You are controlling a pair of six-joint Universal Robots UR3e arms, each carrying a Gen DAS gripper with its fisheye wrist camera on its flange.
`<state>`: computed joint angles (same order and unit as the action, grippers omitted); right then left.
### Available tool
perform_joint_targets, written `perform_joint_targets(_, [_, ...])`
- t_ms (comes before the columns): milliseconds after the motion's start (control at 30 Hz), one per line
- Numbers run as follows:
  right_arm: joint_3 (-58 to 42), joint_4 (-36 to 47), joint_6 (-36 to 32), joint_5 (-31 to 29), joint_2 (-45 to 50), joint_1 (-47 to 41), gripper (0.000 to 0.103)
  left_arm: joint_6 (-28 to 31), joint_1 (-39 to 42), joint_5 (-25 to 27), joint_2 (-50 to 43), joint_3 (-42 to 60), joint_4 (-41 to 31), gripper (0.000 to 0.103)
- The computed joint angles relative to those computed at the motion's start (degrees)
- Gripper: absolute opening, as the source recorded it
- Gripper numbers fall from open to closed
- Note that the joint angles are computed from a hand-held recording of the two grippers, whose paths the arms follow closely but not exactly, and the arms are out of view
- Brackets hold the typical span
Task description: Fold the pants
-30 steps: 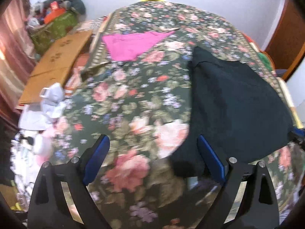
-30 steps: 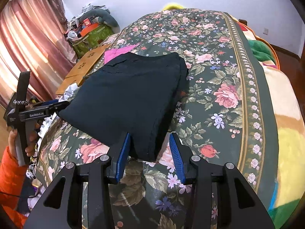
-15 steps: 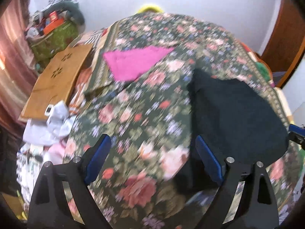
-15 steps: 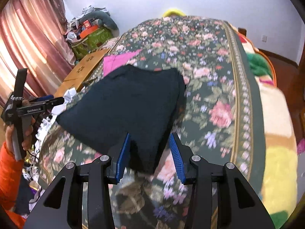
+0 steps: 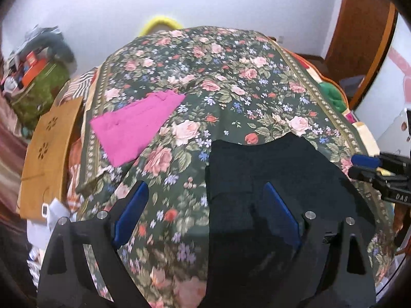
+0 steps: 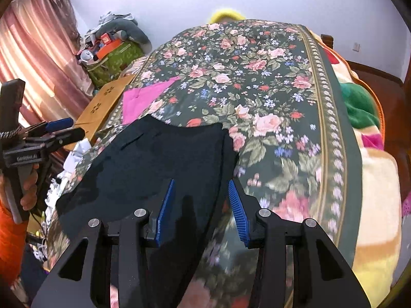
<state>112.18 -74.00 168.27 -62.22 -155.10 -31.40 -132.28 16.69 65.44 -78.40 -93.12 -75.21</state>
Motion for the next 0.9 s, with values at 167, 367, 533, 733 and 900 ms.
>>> perform_joint_targets(167, [7.31,-22.38,10.51,-6.71,11.93,12.87,0.039,-1.26,-5.55,2.95,-7.6,2.64,2.37,0.08])
perform_joint_targets(367, [10.46,-31.1,10.83,-7.51,19.7,16.24,0.037,-2.62,-8.88,4.7,-14.94,6.47,0.53,0.053])
perform_joint_targets(533, [13.06,-35.87,10.52,-9.98,22.74,19.25,0.018,-3.09,-9.77,6.57,-16.72,4.02,4.38,0.053])
perform_joint_targets(733, [15.67,-39.27,12.36,-12.45,22.28,21.08,0.014,-4.17,-10.07,8.33,-14.01,-2.74,12.25,0.058])
perform_joint_targets(900, [13.56,-38.96,14.57,-15.05,24.17,23.37,0.014,-4.25,-9.77,8.03,-12.93,-3.61,13.34,0.058])
